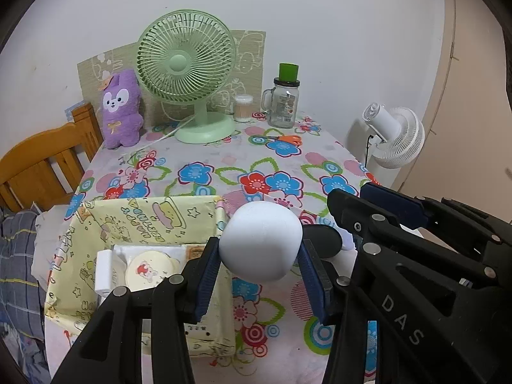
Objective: Organize rigid objects
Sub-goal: 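Carry the speaker and key with both tools over the yellow box and lower them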
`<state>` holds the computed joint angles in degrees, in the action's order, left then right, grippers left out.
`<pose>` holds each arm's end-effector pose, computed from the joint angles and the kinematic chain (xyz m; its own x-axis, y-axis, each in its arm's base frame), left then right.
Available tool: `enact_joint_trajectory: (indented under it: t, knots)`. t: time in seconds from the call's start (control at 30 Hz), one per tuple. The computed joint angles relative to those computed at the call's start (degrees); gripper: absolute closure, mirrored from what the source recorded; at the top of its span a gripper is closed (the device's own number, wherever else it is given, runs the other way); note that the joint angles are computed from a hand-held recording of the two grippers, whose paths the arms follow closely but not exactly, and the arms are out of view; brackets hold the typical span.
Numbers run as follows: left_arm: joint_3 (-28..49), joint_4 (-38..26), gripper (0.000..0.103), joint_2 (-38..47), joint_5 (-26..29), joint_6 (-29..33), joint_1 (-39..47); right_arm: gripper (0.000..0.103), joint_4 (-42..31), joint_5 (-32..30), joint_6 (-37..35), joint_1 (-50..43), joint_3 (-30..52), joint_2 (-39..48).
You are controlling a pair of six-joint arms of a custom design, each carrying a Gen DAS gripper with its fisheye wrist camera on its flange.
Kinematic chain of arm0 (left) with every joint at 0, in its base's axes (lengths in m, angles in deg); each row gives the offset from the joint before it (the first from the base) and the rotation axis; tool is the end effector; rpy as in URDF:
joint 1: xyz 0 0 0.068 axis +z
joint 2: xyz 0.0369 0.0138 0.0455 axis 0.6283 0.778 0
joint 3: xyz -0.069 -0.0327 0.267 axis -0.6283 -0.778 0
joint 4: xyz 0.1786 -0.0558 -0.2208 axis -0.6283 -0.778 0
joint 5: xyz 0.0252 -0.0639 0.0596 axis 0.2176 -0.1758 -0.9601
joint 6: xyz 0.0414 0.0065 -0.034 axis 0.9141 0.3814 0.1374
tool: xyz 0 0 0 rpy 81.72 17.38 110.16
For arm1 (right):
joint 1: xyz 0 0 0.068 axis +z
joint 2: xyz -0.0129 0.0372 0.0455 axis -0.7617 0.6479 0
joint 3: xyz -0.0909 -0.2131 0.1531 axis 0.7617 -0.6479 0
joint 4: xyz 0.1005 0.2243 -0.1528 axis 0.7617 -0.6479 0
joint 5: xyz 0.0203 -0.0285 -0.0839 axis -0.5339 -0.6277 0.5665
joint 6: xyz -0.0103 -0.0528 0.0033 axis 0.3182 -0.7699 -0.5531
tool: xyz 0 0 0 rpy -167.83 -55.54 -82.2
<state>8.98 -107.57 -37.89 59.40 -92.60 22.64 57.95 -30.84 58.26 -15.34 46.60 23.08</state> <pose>0.1810 -0.0520 0.2031 -0.6961 0.0960 -0.7115 0.1955 0.9789 -0.0591 0.1982 0.1224 0.2214 -0.6520 -0.0612 -0.7557 -0.1548 0.9865 0.0537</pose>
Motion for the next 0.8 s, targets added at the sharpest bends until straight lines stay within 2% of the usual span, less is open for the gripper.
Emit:
enact_joint_trajectory:
  t: [0.57,0.8]
  knots:
    - [2.0,-2.9,0.052,-1.9,9.6,8.9,15.0,0.073,-0.9,4.0,0.7,7.7,9.1,9.2]
    - [3.7,-4.4,0.052,-0.5,13.4,13.6,22.3,0.073,-1.0,3.7,0.7,10.1,13.2,13.7]
